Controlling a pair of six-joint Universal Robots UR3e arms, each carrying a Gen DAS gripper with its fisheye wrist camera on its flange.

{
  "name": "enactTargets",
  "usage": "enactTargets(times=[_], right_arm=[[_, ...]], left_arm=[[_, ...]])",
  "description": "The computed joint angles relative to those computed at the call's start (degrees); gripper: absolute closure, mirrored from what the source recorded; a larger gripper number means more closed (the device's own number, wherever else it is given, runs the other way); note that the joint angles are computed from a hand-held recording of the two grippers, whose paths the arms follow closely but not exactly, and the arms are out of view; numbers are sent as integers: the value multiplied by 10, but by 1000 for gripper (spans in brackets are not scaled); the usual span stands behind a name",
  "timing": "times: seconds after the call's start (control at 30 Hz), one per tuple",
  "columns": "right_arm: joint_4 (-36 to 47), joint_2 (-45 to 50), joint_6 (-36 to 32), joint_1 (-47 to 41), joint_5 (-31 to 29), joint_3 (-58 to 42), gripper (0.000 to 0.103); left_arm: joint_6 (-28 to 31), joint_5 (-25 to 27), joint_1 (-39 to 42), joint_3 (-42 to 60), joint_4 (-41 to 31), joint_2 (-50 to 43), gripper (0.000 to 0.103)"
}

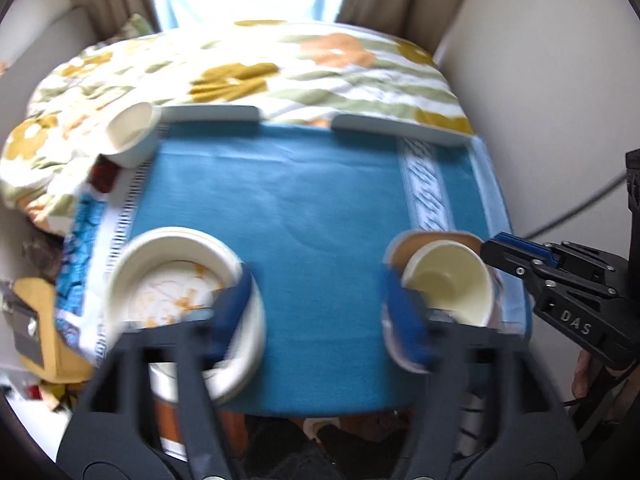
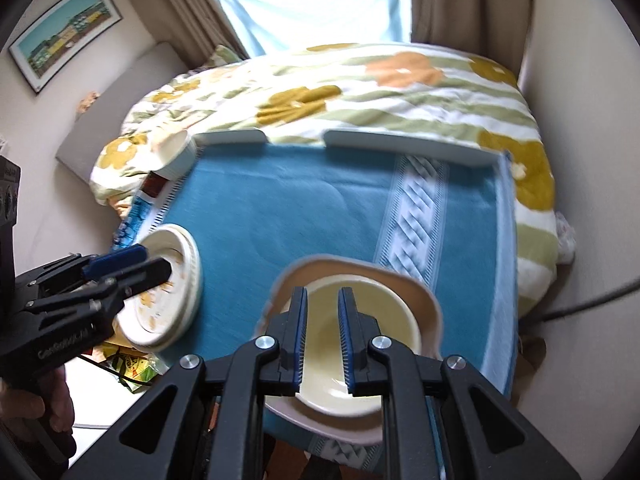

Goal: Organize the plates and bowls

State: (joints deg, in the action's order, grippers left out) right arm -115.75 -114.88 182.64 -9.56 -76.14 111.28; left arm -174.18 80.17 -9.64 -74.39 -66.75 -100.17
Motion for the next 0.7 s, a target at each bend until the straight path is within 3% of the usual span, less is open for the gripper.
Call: enactTargets(times=[0.03, 0.1, 0.13, 0.27, 0.37, 0.7], right_arm=[[-11, 16, -1, 6, 8, -13, 72], [-49, 62, 18, 29, 12, -40, 6], [-69, 80, 26, 36, 20, -49, 1], [-133, 190, 53, 81, 33, -127, 1], [-135, 286, 58, 112, 45, -227, 1], [43, 707, 93, 193, 41, -813, 1]], left_arm=[[-4, 5, 14, -15, 17, 15, 2], [-4, -3, 51, -27, 22, 33, 2], [-2, -5, 70, -24, 14, 35, 2], [0, -17, 150, -9, 2, 27, 2], [2, -41, 206, 19, -7, 2, 2], [-30, -68, 275, 268, -61, -221, 2]])
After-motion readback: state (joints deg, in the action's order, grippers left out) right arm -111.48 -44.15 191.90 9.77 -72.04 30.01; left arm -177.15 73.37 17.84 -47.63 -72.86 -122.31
